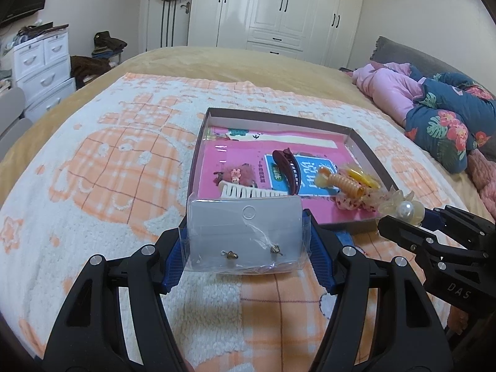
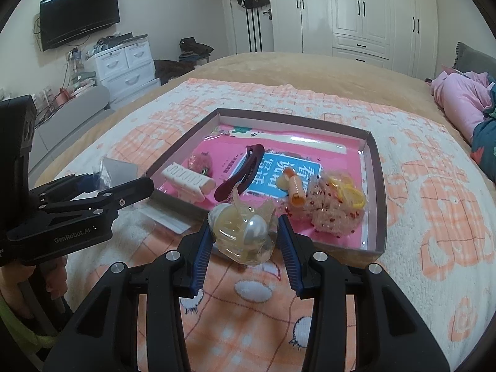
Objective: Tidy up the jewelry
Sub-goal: 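Carry the earring card into the tray with the left tool while the right tool drops the claw clip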
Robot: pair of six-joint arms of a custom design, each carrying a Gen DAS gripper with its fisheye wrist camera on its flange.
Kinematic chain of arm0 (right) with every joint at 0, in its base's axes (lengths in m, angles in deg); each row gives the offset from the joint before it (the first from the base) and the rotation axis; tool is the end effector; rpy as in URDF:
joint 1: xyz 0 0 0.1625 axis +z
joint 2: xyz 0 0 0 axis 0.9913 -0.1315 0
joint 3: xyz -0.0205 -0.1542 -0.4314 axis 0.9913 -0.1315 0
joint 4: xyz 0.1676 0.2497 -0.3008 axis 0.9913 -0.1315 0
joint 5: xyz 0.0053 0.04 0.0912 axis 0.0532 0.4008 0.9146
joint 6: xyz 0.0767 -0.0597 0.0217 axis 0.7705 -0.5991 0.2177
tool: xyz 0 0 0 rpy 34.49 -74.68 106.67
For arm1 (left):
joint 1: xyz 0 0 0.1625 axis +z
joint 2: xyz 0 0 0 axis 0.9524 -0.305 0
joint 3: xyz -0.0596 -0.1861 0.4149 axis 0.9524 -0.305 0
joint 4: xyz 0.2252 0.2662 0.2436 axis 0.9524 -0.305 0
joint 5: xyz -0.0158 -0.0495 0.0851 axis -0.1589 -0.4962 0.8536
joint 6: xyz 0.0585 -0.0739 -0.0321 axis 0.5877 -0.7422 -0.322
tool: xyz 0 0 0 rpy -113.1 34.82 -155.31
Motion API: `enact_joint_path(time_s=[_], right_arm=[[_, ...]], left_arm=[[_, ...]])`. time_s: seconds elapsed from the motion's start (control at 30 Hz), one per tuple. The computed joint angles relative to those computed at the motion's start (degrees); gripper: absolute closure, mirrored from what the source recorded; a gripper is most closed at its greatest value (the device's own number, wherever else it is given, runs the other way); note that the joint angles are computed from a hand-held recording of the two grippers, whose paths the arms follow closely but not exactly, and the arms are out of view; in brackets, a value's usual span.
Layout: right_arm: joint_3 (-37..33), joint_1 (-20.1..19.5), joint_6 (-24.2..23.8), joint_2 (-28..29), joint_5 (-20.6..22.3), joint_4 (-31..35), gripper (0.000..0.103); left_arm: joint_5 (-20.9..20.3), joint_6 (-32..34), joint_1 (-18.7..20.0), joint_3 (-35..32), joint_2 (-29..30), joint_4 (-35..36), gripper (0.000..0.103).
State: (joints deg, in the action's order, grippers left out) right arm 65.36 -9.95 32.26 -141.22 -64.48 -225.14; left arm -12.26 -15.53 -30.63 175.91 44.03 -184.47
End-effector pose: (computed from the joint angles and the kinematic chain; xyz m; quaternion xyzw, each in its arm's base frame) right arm -0.0390 -0.5256 0.2860 0.1915 -0.8654 0.3618 0.2889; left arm -0.3489 -0.5730 -0.1001 0.2849 0.8794 -0.3157 0.2141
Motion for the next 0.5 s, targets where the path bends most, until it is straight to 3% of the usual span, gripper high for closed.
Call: enact_joint_path(time_s=[0.5], right_arm=[[-2.90,-0.18,1.13,0.54,-0.21,0.78,0.063]], left_arm=[[-1.72,2.82,0.57,-5.79,2.34,1.52,0.045]])
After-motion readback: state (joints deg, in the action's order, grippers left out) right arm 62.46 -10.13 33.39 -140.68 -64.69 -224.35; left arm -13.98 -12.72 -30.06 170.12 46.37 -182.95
